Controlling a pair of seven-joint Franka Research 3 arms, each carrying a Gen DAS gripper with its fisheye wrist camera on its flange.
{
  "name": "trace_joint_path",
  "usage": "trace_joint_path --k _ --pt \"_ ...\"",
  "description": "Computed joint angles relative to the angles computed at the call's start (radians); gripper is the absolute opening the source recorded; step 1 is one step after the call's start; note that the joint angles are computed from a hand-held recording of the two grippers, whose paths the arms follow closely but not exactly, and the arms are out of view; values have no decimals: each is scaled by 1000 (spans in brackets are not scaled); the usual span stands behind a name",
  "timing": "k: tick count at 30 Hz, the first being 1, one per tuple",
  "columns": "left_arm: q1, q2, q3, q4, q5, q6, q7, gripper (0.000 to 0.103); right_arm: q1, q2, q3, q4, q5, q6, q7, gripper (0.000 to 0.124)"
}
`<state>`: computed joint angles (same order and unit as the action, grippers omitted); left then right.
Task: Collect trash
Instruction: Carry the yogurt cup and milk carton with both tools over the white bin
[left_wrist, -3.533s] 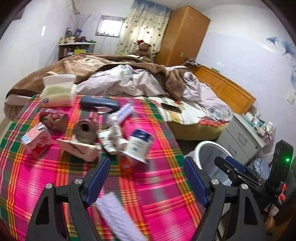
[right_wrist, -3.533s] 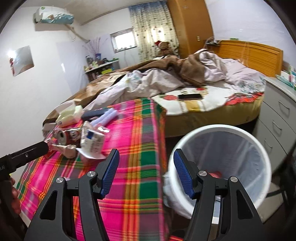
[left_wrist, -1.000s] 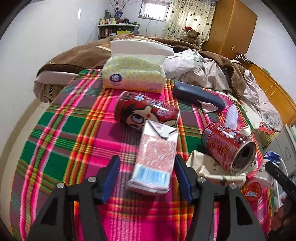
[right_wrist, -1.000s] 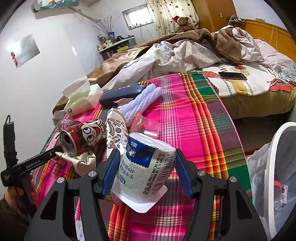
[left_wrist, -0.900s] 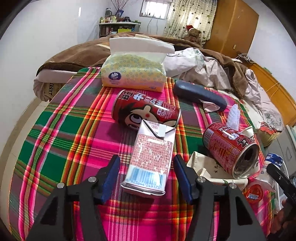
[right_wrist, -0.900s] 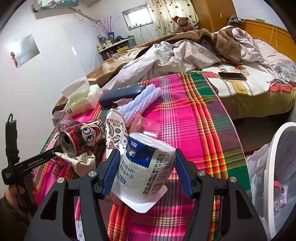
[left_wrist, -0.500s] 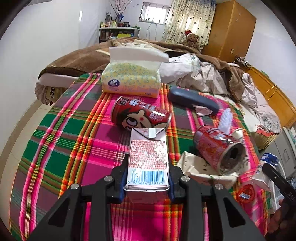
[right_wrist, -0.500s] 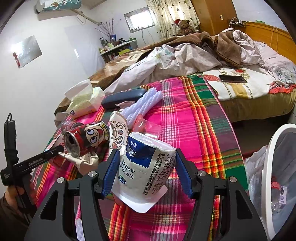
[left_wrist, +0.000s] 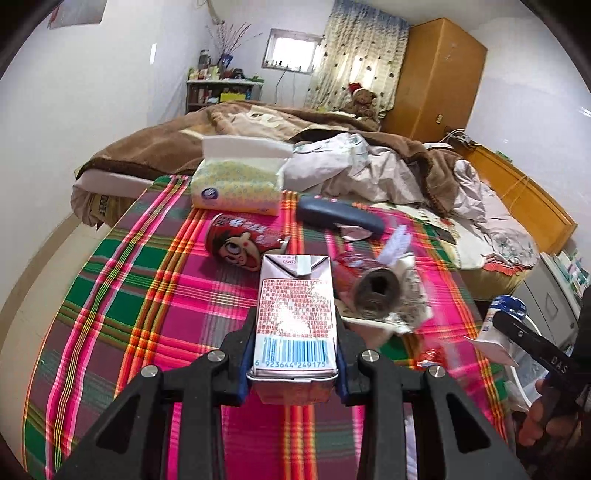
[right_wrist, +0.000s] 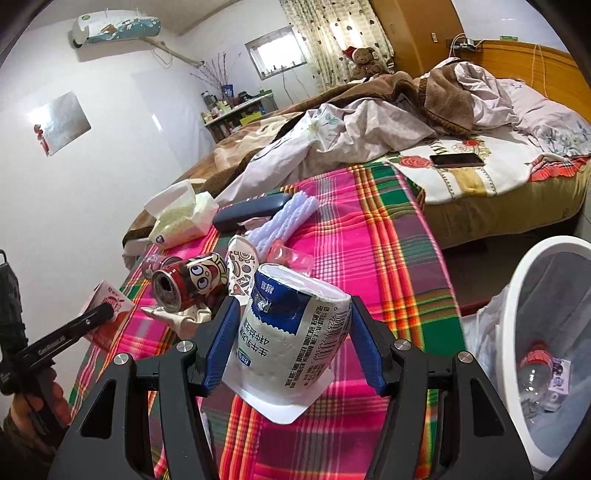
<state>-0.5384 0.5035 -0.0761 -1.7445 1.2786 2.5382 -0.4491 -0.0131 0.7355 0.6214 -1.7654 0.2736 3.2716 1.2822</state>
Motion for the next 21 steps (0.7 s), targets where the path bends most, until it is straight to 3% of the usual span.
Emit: trace_joint_path --k 12,21 --pt "-88 72 -16 154 15 -16 99 35 -147 -73 87 -162 -110 107 75 61" --pt "-168 209 14 371 -66 19 251 35 -226 -138 77 -263 -214 176 197 61"
